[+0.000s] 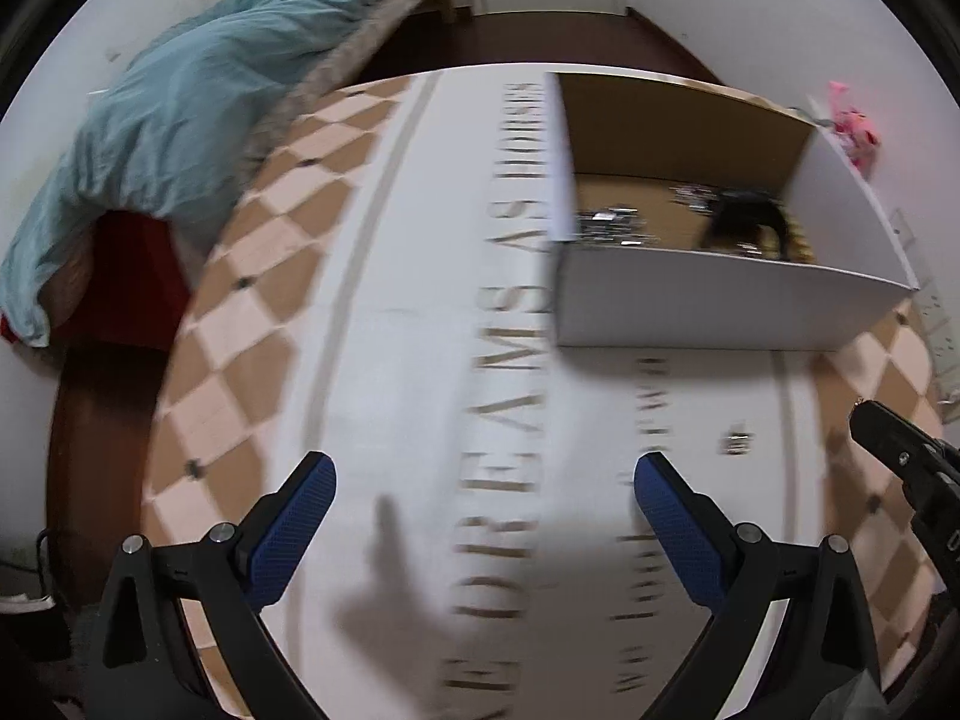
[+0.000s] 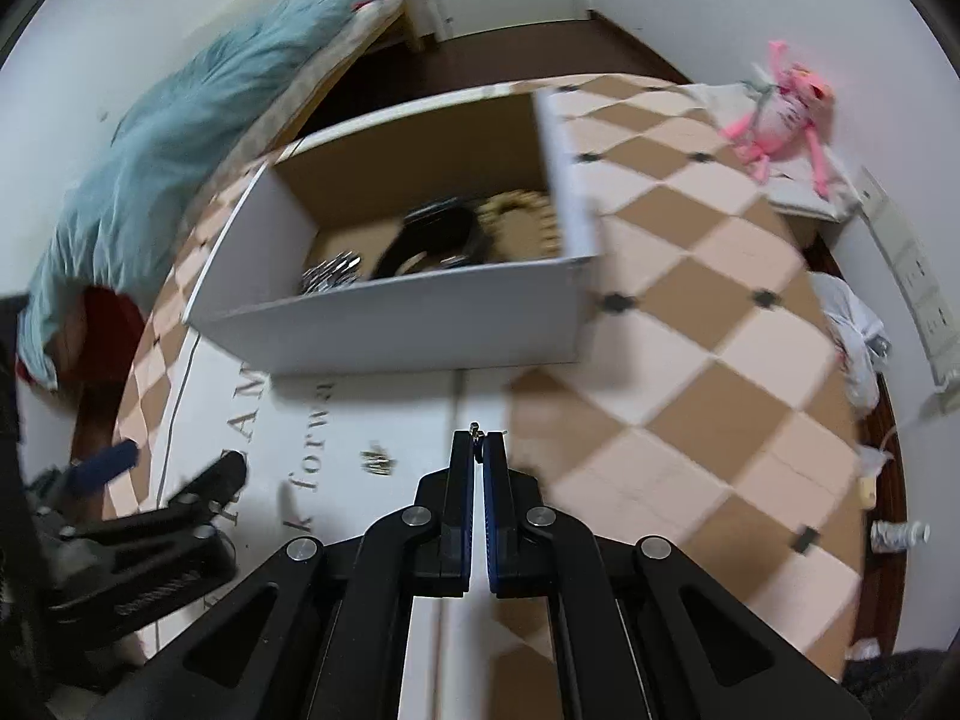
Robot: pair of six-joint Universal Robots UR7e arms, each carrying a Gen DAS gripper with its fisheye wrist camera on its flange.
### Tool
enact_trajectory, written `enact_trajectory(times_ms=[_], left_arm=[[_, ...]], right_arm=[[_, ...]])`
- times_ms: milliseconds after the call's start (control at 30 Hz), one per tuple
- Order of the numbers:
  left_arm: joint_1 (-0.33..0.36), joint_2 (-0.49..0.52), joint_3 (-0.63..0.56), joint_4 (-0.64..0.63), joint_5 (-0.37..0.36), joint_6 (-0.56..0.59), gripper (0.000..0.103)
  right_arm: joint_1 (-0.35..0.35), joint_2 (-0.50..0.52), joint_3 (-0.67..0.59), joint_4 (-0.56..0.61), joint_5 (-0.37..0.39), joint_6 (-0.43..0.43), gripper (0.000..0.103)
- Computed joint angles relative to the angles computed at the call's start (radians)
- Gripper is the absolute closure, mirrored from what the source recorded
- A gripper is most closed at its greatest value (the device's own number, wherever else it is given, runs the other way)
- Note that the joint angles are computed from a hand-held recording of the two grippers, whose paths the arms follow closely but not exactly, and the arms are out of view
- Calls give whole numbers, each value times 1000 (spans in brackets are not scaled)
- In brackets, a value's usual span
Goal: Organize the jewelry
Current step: 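Grasp a small gold charm with the left tool while the right tool grasps another charm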
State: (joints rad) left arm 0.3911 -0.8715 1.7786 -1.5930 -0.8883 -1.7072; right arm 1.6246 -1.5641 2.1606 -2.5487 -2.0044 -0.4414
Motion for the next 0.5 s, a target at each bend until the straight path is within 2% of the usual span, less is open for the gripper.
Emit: enact_trajectory(times_ms=[200,267,300,400,467,500], left_arm=[[8,91,-41,-160,39,154,5],[10,121,-66,-161,43,187,30],[13,132,-74,-172,40,209,35],[12,138,-72,-200,65,241,59],[14,140,-71,-236,70,280,88],[16,144,-76,-230,72,286,89]], right_arm=[[-48,-32,-17,2,-17,-7,100],[-58,-39,-15,-3,-18,-14,100],[-62,-43,-13,-6,-14,-15,100],[-70,-47,-9,-14,-8,-18,100],[-71,-49,-9,-16,-5,-22,100],[-72,-50,-9,-16,-4,-22,100]])
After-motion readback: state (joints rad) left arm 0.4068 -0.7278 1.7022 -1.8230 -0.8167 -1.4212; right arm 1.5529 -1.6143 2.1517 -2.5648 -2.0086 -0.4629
